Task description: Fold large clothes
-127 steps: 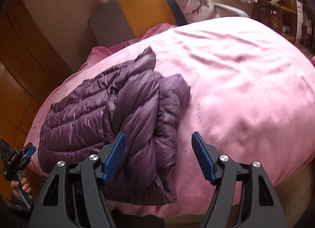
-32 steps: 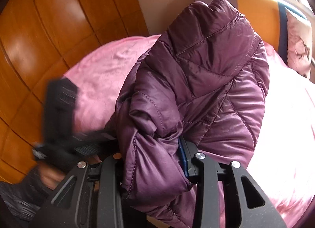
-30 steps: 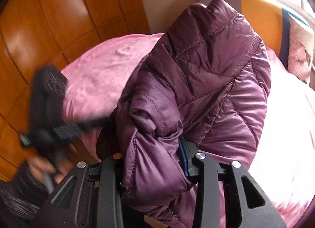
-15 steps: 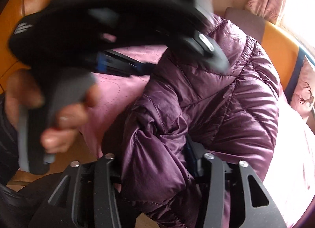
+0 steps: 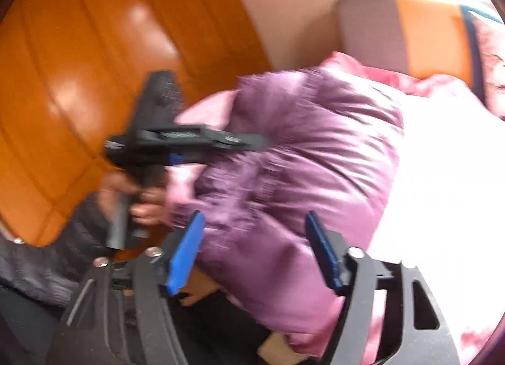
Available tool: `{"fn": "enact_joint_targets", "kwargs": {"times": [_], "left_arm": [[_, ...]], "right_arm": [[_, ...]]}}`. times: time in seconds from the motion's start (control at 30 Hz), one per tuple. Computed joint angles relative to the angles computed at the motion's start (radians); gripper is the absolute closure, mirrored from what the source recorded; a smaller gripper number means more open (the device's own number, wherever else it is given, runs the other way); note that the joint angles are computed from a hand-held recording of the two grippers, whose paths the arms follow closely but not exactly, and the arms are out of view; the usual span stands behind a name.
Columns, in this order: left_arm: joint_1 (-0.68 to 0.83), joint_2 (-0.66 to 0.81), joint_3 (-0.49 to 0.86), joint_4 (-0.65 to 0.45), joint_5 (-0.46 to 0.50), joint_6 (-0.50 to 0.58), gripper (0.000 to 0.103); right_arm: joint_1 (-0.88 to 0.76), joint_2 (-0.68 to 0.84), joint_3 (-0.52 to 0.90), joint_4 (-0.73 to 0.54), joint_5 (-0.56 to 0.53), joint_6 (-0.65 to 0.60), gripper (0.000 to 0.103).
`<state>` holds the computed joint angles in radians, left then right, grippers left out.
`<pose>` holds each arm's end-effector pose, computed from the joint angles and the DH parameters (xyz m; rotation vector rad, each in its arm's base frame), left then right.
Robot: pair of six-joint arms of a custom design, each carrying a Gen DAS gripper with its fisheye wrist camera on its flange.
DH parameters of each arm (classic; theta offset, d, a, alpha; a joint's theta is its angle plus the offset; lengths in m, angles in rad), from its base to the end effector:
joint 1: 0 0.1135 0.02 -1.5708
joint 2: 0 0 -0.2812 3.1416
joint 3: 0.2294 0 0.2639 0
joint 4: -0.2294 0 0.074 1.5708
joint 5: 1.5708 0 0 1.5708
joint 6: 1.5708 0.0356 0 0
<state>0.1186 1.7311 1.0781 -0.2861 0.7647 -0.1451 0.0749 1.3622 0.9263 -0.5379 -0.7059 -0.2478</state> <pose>0.3647 0.0186 0.2022 -0.0028 2.3807 -0.9594 0.2744 0.0437 0.2509 -0.6477 2.3025 0.8091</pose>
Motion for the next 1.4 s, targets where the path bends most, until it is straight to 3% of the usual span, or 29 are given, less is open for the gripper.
{"fn": "enact_joint_targets", "kwargs": {"times": [0.17,0.23,0.3,0.43,0.47,0.57,0.73,0.83,0.9,1.0,1.07,1.3,1.4], "left_arm": [[0.012,0.021,0.054,-0.100,-0.048,0.005,0.076],[0.020,0.036,0.074,-0.139,-0.133,-0.003,0.059],[0.034,0.046,0.073,-0.144,-0.207,-0.008,0.055],[0.014,0.039,0.021,-0.085,-0.407,-0.008,0.033],[0.020,0.052,-0.001,-0.053,-0.413,-0.022,0.032],[0.052,0.101,-0.044,0.018,-0.355,-0.061,0.026],[0.052,0.053,-0.112,0.089,-0.348,-0.075,0.027],[0.049,0.012,-0.146,0.128,-0.345,-0.058,0.027],[0.049,-0.021,-0.172,0.146,-0.348,-0.047,0.027],[0.064,-0.038,-0.200,0.177,-0.332,-0.040,0.027],[0.063,-0.055,-0.213,0.184,-0.334,-0.043,0.027],[0.088,-0.025,-0.243,0.224,-0.294,-0.036,0.027],[0.102,0.012,-0.252,0.246,-0.277,-0.012,0.027]], "right_arm": [[0.052,0.003,-0.058,0.067,0.115,-0.058,0.042],[0.089,0.001,-0.073,0.086,0.151,-0.058,0.042],[0.142,0.034,-0.076,0.130,0.202,-0.049,0.042],[0.207,0.124,-0.082,0.228,0.278,-0.060,0.042],[0.201,0.138,-0.087,0.238,0.280,-0.073,0.042],[0.141,0.176,-0.041,0.164,0.210,-0.134,0.042],[-0.041,0.299,0.212,-0.189,-0.047,-0.305,0.041],[-0.134,0.349,0.353,-0.247,-0.153,-0.270,0.034],[-0.152,0.400,0.450,-0.185,-0.162,-0.157,0.030],[-0.119,0.477,0.580,-0.091,-0.095,-0.007,0.025],[-0.081,0.558,0.699,-0.113,-0.062,0.040,0.025],[0.062,0.855,1.061,-0.296,0.249,0.015,0.023],[0.137,0.935,1.092,-0.272,0.347,0.028,0.021]]}}
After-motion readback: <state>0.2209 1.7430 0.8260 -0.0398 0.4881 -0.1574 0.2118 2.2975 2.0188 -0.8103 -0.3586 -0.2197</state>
